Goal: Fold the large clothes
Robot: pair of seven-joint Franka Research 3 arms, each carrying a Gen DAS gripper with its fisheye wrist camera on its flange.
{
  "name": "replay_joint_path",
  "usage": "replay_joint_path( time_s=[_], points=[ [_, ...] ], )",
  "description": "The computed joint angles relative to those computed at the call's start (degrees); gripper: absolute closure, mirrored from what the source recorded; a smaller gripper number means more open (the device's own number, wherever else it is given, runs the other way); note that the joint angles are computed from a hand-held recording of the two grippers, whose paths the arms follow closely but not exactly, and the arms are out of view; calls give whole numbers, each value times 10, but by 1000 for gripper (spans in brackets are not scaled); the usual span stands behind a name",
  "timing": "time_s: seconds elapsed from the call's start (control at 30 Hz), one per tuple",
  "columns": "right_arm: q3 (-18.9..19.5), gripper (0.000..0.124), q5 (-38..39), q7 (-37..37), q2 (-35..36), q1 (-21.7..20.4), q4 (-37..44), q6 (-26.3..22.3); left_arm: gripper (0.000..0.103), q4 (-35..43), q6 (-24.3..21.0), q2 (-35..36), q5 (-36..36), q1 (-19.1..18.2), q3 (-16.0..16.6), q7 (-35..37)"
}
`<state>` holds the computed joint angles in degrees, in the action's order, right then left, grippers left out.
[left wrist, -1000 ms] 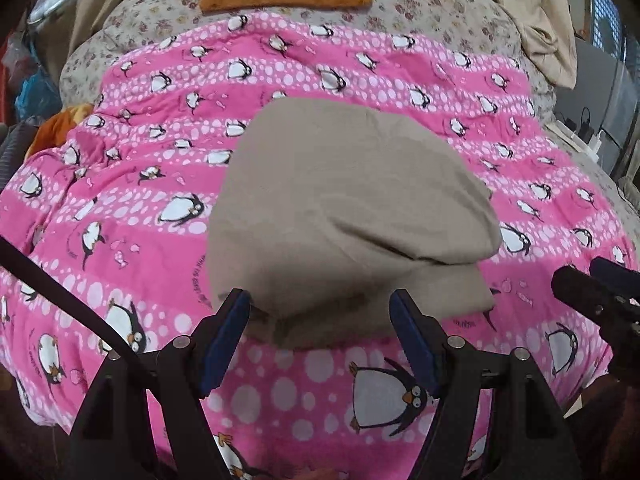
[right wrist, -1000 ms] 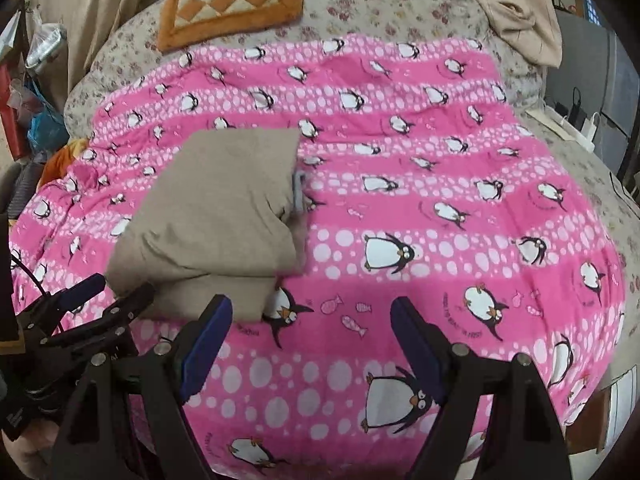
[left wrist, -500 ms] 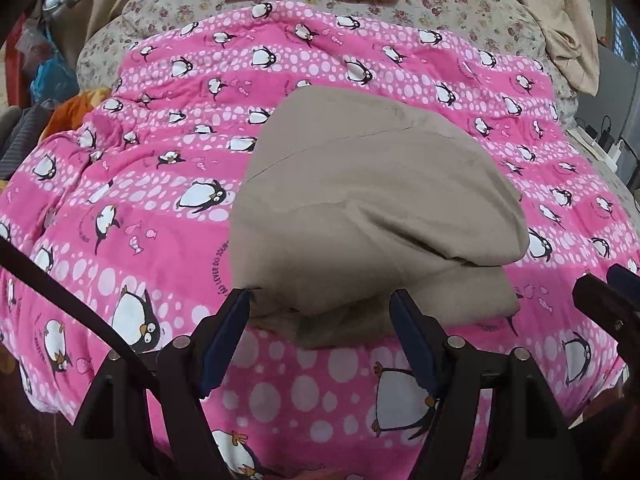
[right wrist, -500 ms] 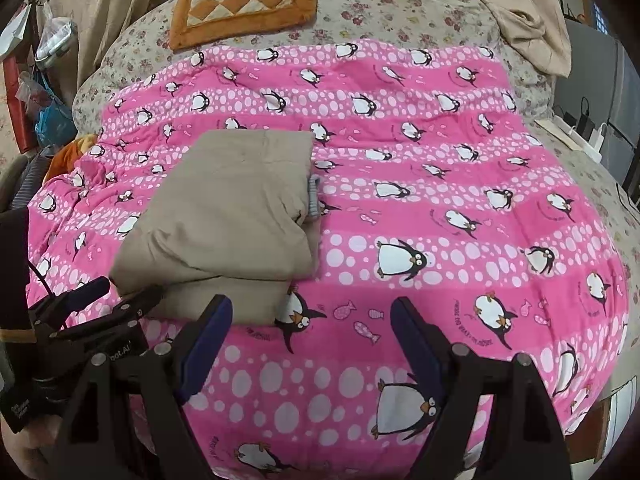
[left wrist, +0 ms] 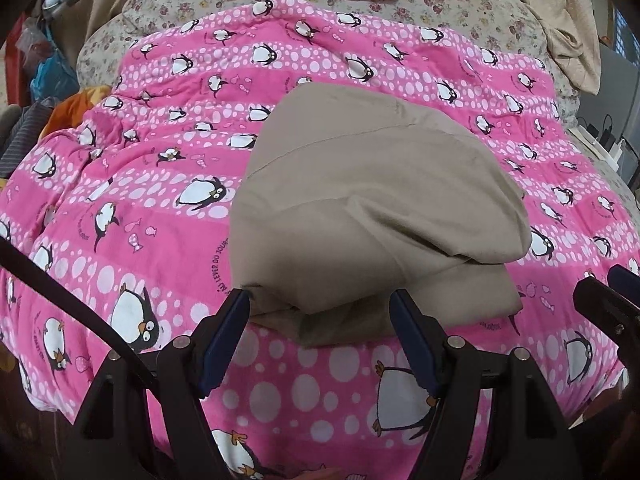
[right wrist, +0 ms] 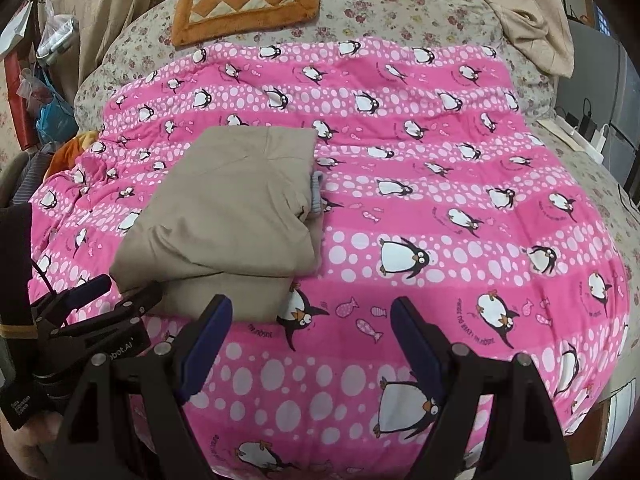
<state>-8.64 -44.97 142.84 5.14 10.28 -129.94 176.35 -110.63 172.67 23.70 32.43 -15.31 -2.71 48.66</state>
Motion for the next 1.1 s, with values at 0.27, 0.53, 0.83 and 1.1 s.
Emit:
replay_joint_path(
  time_s=[0.27,0.53,0.83,1.1],
  points=[
    [2,40,10,-11,0,-1,-1,2,48,0,1,0,-3,1,-1,4],
    [-3,40,-2,1,0,5,1,2,48,-1,1,0,-6,1,-1,6],
    [-2,40,-5,0,2,5,1,4,48,0,0,1,-7,1,0,7],
    [0,40,26,-37,4,6,-1,0,48,-1,0,0,-7,-1,1,6]
  ],
)
